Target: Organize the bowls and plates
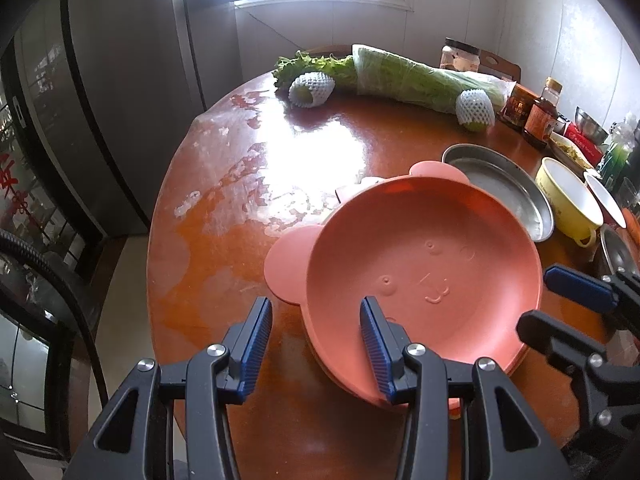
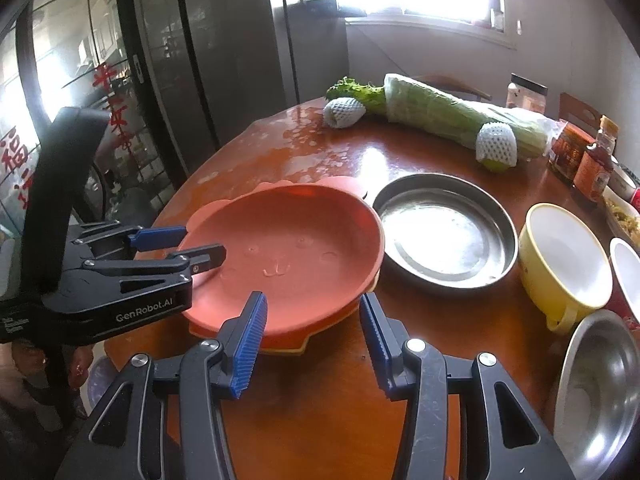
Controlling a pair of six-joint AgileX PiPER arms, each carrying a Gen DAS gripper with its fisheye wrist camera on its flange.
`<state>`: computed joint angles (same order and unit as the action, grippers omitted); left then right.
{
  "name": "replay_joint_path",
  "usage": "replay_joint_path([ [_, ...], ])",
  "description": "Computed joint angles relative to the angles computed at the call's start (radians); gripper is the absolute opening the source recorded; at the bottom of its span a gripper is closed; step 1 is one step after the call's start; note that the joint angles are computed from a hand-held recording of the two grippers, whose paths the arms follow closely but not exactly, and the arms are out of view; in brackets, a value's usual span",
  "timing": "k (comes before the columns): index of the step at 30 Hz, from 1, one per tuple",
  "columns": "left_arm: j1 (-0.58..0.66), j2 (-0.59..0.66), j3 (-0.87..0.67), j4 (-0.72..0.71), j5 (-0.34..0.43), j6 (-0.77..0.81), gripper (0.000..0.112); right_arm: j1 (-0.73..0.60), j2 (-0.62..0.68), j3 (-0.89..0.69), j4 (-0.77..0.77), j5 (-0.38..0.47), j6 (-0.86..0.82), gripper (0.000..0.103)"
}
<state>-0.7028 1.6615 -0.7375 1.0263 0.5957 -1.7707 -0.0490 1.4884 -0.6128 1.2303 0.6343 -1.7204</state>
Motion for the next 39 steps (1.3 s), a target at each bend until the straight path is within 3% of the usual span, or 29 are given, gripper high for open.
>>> replay_joint_path([
  [18,0.079,-0.003,0.006,0.026,-0.033,0.017,0.047,-0.092,0.068,-0.115,-0.045,0.01,0.074,0.054],
  [23,0.138,-0.083,0.054,0.048,-0.167,0.006,0.047,-0.1,0.117,-0.161,-0.105,-0.018,0.099,0.054],
  [31,0.088,-0.146,0.022,0.02,-0.122,0.052,0.047,-0.026,0.219,-0.26,-0.145,-0.099,0.194,0.054],
  [39,0.184,-0.091,0.015,-0.029,-0.146,0.097,0.047,-0.011,0.308,-0.368,-0.245,-0.031,0.326,0.054],
])
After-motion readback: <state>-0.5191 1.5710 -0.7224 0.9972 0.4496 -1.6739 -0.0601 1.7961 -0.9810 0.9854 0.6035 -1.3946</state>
